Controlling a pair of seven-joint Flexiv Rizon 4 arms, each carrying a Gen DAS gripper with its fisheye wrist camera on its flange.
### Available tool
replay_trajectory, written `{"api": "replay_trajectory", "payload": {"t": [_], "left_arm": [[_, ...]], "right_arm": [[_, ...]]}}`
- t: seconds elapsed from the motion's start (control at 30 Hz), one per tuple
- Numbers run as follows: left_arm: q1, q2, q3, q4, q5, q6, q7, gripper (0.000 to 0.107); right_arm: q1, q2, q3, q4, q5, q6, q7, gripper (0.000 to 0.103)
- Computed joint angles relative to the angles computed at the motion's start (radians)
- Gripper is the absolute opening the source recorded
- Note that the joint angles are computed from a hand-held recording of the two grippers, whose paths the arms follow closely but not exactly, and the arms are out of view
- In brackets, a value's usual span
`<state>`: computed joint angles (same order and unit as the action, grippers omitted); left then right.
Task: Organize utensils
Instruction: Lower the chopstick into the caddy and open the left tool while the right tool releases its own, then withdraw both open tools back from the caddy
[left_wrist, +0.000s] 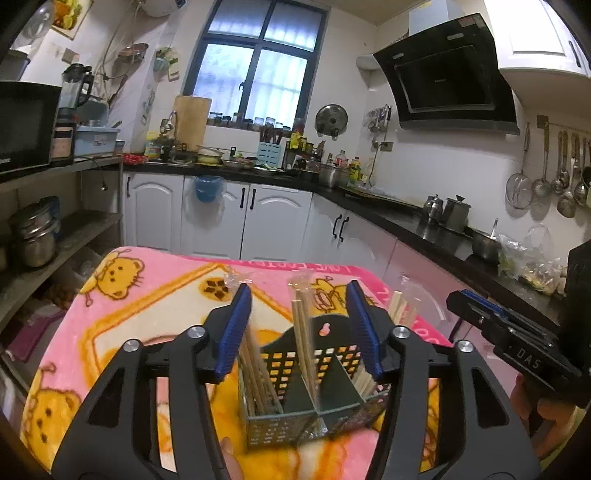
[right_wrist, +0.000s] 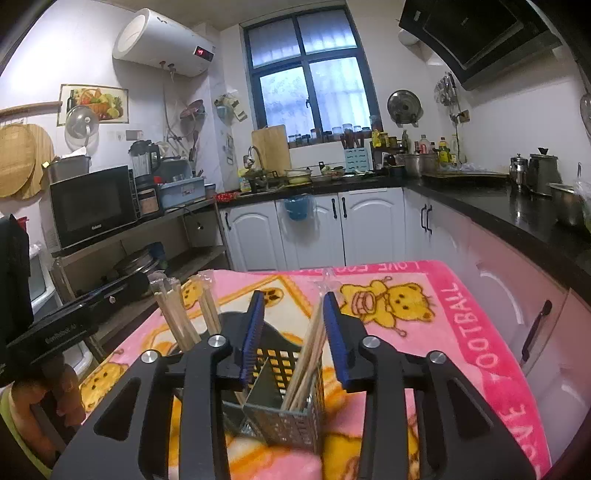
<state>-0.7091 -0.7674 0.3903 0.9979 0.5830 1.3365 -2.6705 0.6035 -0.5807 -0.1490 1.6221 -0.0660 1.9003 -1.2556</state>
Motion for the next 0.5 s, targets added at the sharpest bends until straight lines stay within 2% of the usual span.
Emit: {"api": "replay_trajectory", "payload": {"t": [0.03, 0.1, 0.2, 0.27, 0.4, 0.43, 0.5], "left_arm": [[-0.004, 0.002, 0.001, -0.001, 0.0, -0.006, -0.002, 0.059], [-0.022, 0.013, 0.013, 0.008, 0.012, -0.024, -0.017, 0.065], [-0.036, 0.033, 0.009, 0.028, 0.032, -0.044, -0.033, 0.072], [-0.048, 0.046, 0.008, 0.04, 0.053, -0.051, -0.05, 0.074], [-0.069, 0.073, -0.002, 0.067, 0.099, -0.074, -0.077, 0.089], [-0.074, 0.08, -0.005, 0.074, 0.112, -0.079, -0.084, 0.092], [-0.087, 0.091, -0.003, 0.082, 0.142, -0.092, -0.109, 0.092]], "right_arm": [[0.003, 0.005, -0.003, 0.008, 0.002, 0.003, -0.002, 0.036], [-0.003, 0.027, 0.006, 0.037, -0.002, 0.005, -0.013, 0.042], [0.018, 0.053, -0.011, 0.078, 0.013, 0.011, -0.03, 0.047], [0.014, 0.07, 0.001, 0.106, 0.018, 0.027, -0.042, 0.055], [0.034, 0.106, -0.005, 0.159, 0.046, 0.042, -0.079, 0.061], [0.029, 0.113, 0.003, 0.169, 0.048, 0.047, -0.087, 0.065], [0.015, 0.127, 0.028, 0.192, 0.048, 0.059, -0.103, 0.071]]}}
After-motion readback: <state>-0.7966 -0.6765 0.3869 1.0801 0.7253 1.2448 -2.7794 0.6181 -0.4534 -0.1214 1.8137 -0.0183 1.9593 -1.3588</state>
